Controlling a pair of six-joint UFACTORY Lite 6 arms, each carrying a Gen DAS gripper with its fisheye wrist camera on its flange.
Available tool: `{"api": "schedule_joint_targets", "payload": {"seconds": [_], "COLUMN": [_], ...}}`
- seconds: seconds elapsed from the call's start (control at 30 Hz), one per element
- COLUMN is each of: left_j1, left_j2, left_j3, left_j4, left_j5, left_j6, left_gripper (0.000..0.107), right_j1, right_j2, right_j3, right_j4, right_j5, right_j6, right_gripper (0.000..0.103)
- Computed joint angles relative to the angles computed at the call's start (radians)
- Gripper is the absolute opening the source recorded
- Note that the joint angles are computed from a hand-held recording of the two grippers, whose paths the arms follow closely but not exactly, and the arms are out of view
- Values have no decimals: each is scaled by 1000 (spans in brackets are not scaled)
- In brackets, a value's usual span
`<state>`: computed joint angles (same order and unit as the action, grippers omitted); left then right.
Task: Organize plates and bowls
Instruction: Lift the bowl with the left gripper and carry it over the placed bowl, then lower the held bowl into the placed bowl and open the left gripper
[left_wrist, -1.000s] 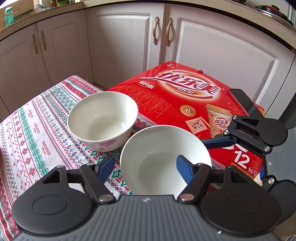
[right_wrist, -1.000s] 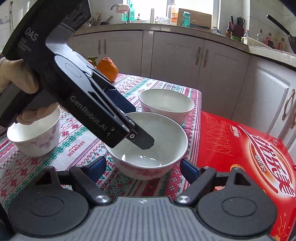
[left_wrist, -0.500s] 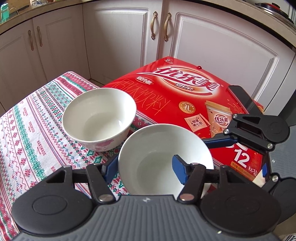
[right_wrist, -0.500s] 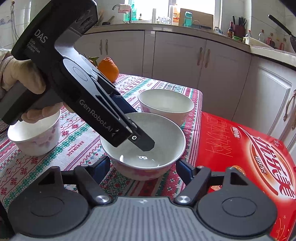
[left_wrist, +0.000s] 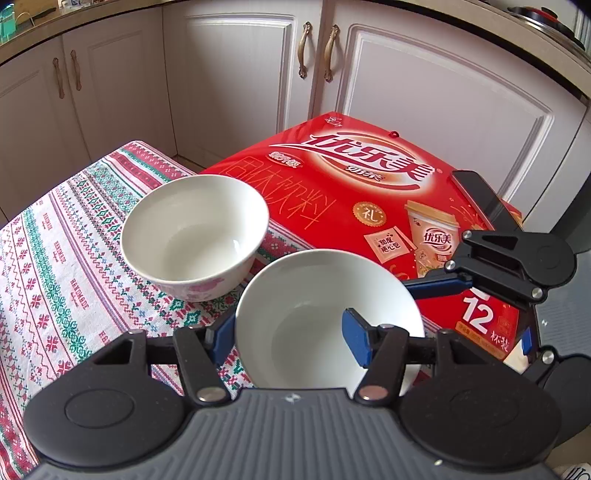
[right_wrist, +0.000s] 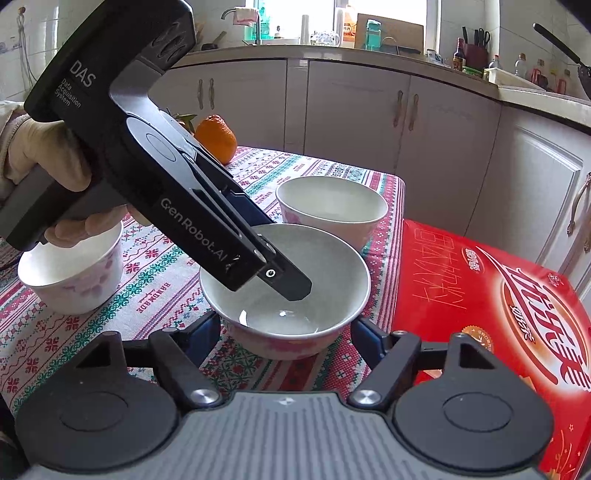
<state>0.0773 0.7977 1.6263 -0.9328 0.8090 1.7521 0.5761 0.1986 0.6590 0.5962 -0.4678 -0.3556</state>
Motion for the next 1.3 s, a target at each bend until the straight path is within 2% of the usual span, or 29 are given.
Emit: {"api": "schedule_joint_targets", "payload": {"seconds": [0.33,0.7,0.97,1.3], "left_j1": [50,156,264,397], "left_j2": [-105,-240,-297,-297], "left_j3": [-110,-237,-266,-238], "left_j4": [-24,-36,-39,-38], "left_j5": [30,86,155,227], "left_j6": [54,115,153,192], "left_gripper": [60,60,60,60], "right_j1": [64,207,309,377], "right_j2": [-90,-184,-168,-67], "right_j3": [-20,2,88,233], "right_j4": [151,504,718,810], "right_j5": [37,51,23,20], "right_j6": [-124,-429,-630,-719], "right_gripper": [81,81,81,81]}}
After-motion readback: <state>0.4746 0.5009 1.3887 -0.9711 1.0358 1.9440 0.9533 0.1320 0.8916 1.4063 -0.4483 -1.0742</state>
